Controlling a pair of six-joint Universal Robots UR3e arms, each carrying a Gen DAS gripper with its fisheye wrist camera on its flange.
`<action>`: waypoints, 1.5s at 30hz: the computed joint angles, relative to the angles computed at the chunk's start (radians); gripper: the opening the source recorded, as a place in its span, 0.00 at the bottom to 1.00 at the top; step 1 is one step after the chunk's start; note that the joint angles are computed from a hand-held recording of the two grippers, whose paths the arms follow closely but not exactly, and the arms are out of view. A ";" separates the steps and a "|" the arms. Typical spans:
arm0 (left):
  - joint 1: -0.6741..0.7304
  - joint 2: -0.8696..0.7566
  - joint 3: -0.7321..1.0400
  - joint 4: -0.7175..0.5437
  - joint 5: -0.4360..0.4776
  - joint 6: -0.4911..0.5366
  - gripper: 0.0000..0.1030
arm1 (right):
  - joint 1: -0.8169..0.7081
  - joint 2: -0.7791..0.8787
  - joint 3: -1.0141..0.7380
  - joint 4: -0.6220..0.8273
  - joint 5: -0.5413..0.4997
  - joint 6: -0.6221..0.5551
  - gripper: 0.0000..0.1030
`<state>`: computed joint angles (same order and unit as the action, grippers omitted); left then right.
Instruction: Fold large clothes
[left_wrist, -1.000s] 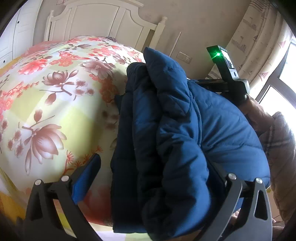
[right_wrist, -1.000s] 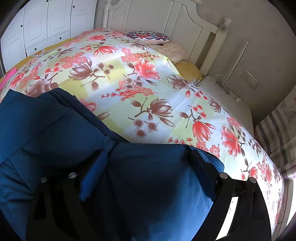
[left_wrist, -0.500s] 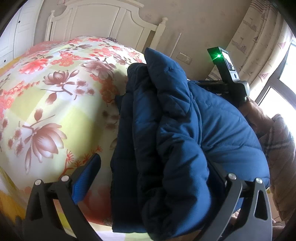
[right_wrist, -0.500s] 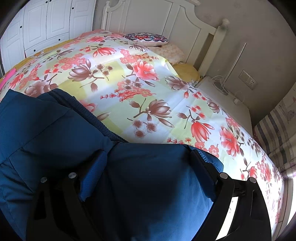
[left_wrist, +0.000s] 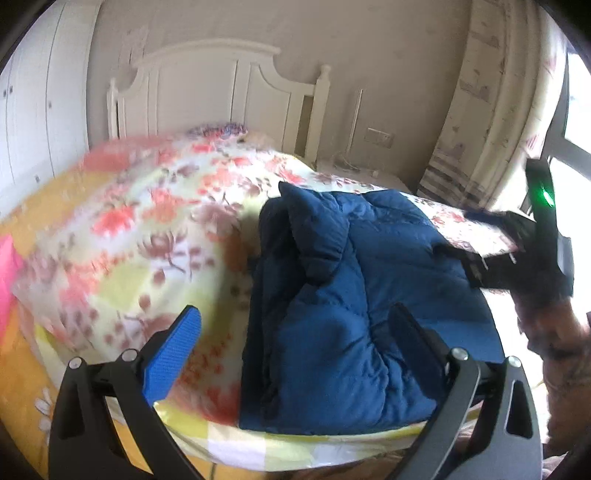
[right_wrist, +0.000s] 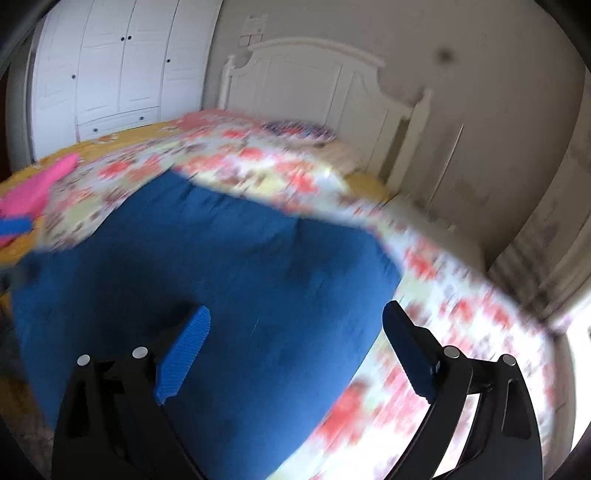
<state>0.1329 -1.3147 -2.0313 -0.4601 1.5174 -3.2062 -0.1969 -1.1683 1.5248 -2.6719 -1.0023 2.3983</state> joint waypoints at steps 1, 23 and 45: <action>-0.028 -0.034 0.025 -0.005 0.047 -0.003 0.98 | -0.018 -0.004 0.029 -0.001 0.024 0.014 0.89; -0.167 -0.171 0.014 0.072 0.310 0.061 0.98 | -0.218 -0.349 0.404 0.272 0.189 -0.144 0.91; -0.215 -0.176 0.042 0.026 0.373 0.030 0.98 | -0.005 -0.468 0.646 -0.284 -0.148 -0.067 0.92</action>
<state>-0.0821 -1.4905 -1.9889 -0.4346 1.8904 -3.1764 -0.2020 -1.6365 2.1708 -2.9557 -1.1498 2.3312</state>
